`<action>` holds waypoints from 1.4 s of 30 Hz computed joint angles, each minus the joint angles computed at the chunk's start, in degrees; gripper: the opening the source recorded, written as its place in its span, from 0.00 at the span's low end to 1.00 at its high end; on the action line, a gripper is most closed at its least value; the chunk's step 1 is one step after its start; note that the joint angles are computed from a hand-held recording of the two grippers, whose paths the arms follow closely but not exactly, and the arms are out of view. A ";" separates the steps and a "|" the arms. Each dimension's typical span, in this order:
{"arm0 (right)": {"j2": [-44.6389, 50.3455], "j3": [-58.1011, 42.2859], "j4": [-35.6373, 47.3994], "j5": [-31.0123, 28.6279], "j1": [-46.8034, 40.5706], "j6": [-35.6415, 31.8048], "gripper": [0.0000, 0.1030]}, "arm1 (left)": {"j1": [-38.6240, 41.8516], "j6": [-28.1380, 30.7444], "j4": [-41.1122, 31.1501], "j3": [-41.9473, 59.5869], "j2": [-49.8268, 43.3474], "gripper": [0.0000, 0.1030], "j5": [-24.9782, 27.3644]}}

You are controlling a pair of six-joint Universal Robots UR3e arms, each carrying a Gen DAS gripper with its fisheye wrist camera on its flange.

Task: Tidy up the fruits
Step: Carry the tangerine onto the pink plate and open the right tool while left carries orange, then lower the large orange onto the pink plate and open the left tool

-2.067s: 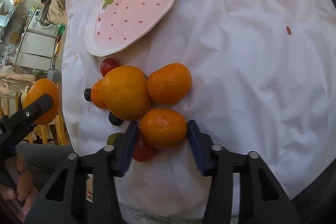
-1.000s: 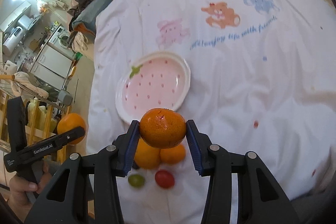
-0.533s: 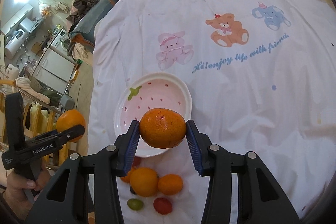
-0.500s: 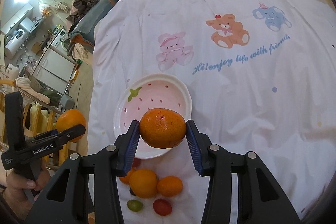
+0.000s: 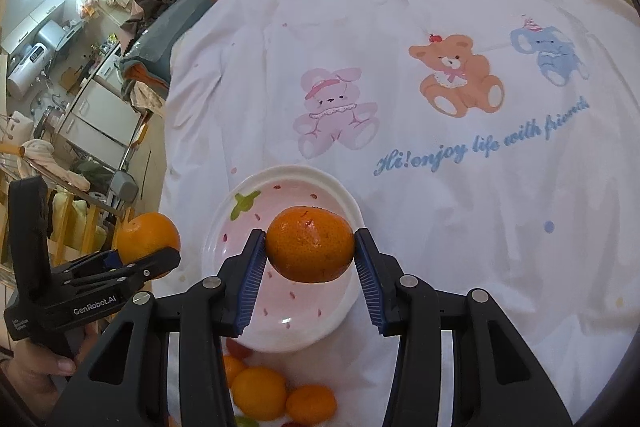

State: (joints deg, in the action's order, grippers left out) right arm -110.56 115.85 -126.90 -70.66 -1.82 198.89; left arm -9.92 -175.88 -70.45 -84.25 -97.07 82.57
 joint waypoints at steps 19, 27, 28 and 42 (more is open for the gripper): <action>33.42 -15.15 -10.57 -7.29 11.08 -3.12 0.46 | 4.45 -0.92 0.80 -0.77 -3.43 0.52 -0.97; 32.55 -13.29 -11.81 -5.92 10.63 -4.17 0.60 | 4.13 -1.03 0.95 -0.77 -3.48 0.52 -1.08; 32.19 -12.77 -12.59 -6.13 10.75 -3.79 0.66 | 4.04 -0.89 1.08 -0.85 -3.49 0.52 -1.04; 9.95 -2.32 -4.18 -0.07 -0.12 -0.46 0.74 | -0.35 -1.05 5.12 0.13 -7.78 0.52 -3.38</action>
State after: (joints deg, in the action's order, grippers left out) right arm -100.61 113.53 -131.08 -70.73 -1.94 198.43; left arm -10.27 -176.93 -65.32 -84.12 -104.86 79.19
